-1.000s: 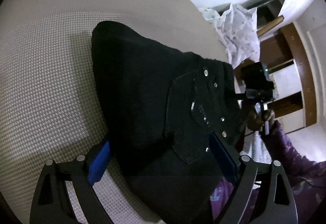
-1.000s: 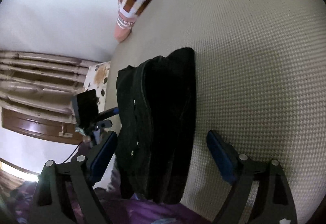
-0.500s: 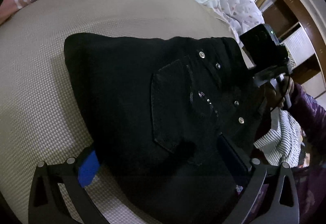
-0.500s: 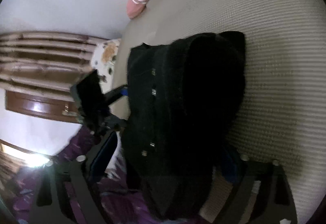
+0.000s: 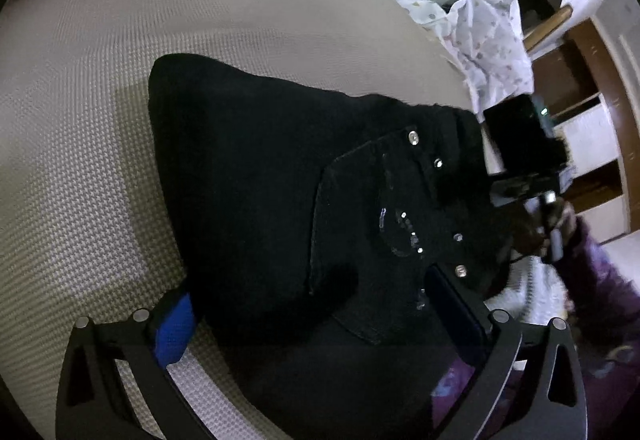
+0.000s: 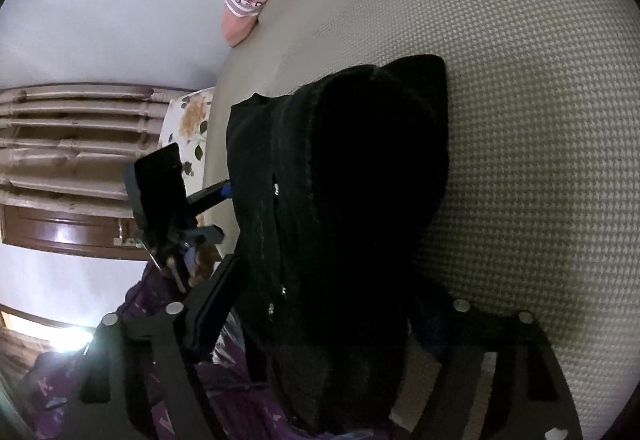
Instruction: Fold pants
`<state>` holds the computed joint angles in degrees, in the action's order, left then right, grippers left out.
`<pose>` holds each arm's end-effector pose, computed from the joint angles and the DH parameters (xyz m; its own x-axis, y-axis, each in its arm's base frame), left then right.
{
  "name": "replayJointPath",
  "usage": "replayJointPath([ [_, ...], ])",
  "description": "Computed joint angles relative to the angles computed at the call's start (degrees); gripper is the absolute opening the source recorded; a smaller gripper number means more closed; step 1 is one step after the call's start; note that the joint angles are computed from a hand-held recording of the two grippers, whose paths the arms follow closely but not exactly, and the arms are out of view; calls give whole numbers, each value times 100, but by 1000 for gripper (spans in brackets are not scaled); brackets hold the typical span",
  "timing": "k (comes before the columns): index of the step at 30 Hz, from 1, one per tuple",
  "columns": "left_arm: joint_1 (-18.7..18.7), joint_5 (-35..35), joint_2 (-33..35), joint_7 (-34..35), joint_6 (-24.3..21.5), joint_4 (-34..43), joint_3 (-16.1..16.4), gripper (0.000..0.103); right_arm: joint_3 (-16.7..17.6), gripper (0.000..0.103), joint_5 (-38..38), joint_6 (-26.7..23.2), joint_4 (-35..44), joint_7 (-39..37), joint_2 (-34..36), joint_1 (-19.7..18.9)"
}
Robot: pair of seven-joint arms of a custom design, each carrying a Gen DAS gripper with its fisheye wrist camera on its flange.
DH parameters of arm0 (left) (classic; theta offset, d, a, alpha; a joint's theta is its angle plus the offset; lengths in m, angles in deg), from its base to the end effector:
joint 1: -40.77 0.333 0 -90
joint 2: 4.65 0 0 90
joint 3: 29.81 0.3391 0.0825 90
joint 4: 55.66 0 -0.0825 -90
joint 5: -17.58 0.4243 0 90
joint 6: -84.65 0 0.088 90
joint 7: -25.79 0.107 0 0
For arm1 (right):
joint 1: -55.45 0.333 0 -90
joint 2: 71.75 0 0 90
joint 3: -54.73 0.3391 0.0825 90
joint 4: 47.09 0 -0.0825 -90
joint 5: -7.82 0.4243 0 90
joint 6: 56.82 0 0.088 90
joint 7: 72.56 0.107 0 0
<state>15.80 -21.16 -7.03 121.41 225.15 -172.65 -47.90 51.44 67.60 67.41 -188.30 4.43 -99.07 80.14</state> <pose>0.4476 -0.4214 0.5145 -0.4358 -0.7292 0.5275 -0.8949 0.2888 -0.3401 0.4097 0.1950 0.5045 0.0795 -0.5916 -0.8023 -0.9956 -0.0068 -0.0937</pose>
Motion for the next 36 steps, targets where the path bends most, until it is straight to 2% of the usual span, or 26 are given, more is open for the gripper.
replayJointPath([
  [2, -24, 86, -46, 40, 93, -75, -23, 101, 148, 77, -196, 173, 7, -12, -56, 5],
  [4, -36, 7, -36, 47, 208, -87, -20, 94, 371, 60, -726, 422, 21, 90, -133, 1],
  [5, -28, 80, -84, -62, 303, -152, -19, 77, 449, 41, -1015, 522, 6, 195, -169, 9],
  [6, -5, 421, -141, -437, 455, -240, -39, 49, 421, 39, -1070, 606, -52, 250, -204, 59],
  [7, 98, 573, -185, -661, 530, -312, -115, 43, 321, 38, -925, 727, -142, 214, -260, 158],
  [9, -10, 187, -265, -572, 664, -446, 25, 37, 228, 35, -828, 886, -213, 163, -317, 305],
  [13, -42, 555, -364, -894, 944, -586, -46, 31, 65, 31, -465, 1173, -315, -39, -469, 586],
  [18, -117, 482, -518, -982, 1231, -706, -23, 26, -34, 30, 20, 1494, -447, -135, -539, 770],
  [24, -36, 1512, -680, -1845, 1302, -738, -151, 24, 56, 30, 509, 1854, -364, -307, -424, 938],
  [30, 240, 2879, -995, -2788, 1170, -871, -308, 24, 201, 30, 910, 2007, 109, -567, 117, 1045],
  [36, 525, 3697, -1367, -3344, 1077, -1064, -359, 24, 419, 30, 1338, 2034, 602, -895, 635, 1017],
])
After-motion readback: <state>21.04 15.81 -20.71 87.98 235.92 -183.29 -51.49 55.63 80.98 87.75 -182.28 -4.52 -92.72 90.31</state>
